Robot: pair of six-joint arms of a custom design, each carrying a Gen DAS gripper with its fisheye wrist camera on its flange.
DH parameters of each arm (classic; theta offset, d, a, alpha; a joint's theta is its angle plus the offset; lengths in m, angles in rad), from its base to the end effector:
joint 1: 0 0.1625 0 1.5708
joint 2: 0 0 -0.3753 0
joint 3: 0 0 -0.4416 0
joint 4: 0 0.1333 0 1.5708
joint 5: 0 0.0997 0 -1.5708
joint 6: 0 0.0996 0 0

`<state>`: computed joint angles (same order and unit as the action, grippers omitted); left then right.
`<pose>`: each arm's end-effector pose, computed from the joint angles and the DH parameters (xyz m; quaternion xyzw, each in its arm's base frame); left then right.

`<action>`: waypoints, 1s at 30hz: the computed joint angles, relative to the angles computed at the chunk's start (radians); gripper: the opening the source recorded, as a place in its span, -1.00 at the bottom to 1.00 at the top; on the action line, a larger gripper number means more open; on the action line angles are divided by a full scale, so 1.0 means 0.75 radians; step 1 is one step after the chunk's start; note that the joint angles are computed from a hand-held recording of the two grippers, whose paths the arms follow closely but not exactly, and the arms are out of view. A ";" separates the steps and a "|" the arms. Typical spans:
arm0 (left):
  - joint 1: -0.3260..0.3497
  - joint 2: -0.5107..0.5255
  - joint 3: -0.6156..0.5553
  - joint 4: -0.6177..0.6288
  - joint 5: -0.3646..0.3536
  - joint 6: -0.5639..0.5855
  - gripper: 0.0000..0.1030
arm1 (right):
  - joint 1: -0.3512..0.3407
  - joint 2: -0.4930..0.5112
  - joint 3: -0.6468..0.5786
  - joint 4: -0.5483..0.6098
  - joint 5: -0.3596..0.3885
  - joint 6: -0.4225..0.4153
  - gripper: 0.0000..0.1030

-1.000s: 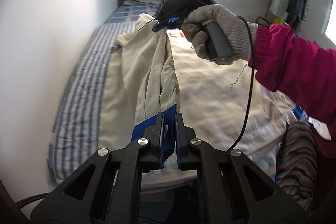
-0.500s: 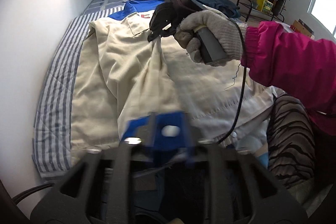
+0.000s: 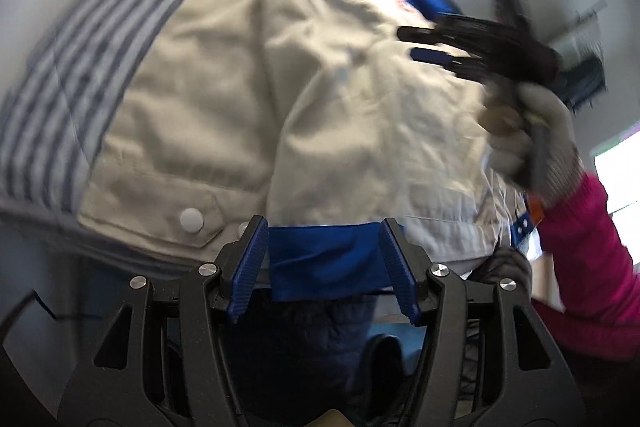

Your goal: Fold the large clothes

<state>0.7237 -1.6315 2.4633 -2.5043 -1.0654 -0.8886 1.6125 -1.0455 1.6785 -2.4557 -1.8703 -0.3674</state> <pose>-0.1666 -0.3894 0.1341 -0.0328 0.9665 -0.2223 0.1239 0.1315 -0.6596 0.1587 0.1809 -0.9643 0.0986 0.1662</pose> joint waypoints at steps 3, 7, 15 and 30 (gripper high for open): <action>0.050 0.029 -0.008 -0.020 -0.027 -0.023 0.15 | -0.002 -0.045 0.059 0.036 0.017 -0.043 -0.05; 0.090 0.058 -0.005 -0.080 -0.071 -0.032 0.09 | 0.018 -0.062 0.109 0.003 -0.008 -0.095 -0.05; 0.134 0.106 -0.006 -0.177 -0.142 -0.021 -0.47 | 0.137 0.056 -0.014 -0.079 -0.042 -0.200 0.09; 0.024 -0.006 0.029 -0.100 0.011 -0.012 -0.92 | 0.295 0.653 -0.641 -0.109 -0.313 -0.197 0.09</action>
<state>0.7413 -1.6363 2.4848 -2.5793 -1.0571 -0.8974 1.8340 -0.5554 1.1976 -2.5375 -2.1047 -0.5151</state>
